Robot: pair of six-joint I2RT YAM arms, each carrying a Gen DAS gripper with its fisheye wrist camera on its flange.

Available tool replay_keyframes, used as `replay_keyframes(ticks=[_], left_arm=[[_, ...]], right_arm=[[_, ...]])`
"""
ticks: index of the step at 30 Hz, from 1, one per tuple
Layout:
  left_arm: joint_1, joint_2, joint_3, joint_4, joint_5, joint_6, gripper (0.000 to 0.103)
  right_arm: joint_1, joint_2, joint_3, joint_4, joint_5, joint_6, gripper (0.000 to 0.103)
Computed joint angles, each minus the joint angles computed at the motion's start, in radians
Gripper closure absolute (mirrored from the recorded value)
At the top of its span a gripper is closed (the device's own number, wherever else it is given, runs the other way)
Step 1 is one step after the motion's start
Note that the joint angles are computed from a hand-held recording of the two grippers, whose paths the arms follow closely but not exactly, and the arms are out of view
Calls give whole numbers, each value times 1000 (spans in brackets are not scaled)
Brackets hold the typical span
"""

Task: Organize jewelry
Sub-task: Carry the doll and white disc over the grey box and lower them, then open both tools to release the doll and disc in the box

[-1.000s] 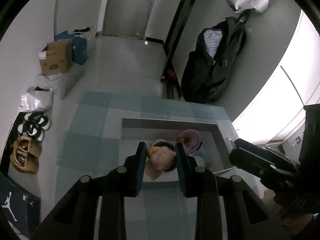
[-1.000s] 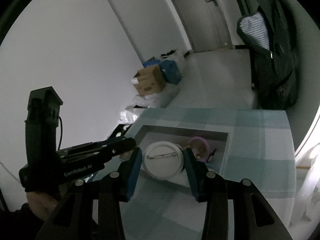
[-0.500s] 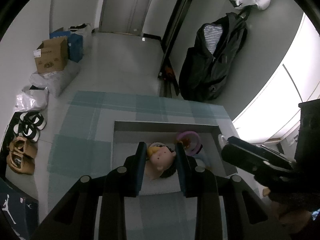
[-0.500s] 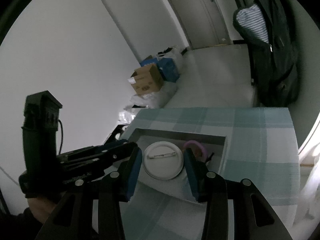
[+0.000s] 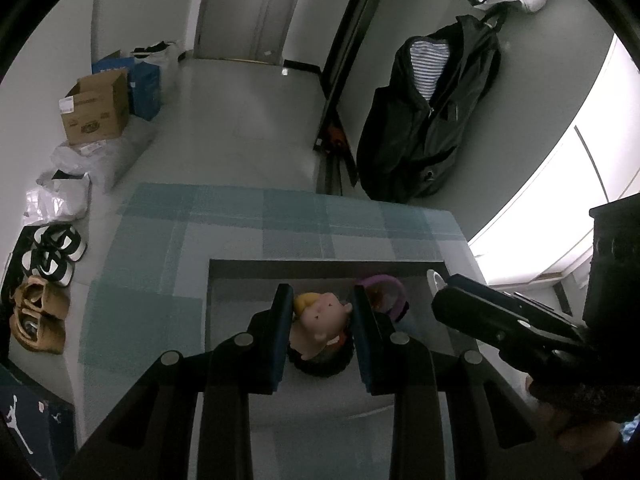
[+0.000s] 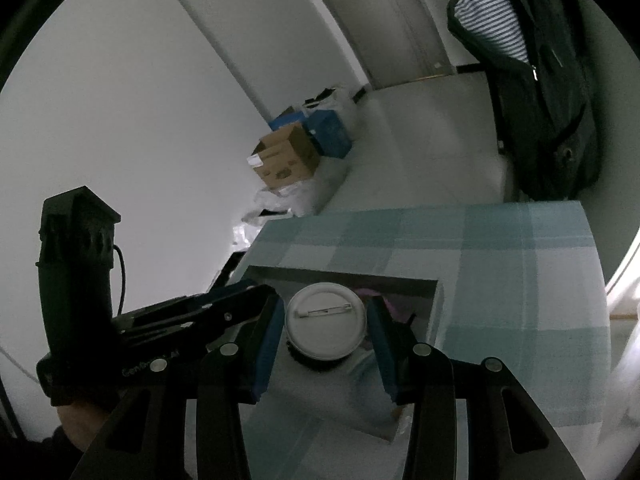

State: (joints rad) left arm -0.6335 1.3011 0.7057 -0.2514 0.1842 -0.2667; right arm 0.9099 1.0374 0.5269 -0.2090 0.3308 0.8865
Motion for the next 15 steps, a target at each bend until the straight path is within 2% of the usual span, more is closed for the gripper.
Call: replay_keyframes(ticks=[15], left_arm=[[2,60,25,7,28,-8,80]], right_arm=[[-56,21,-2,6,-58,8,61]])
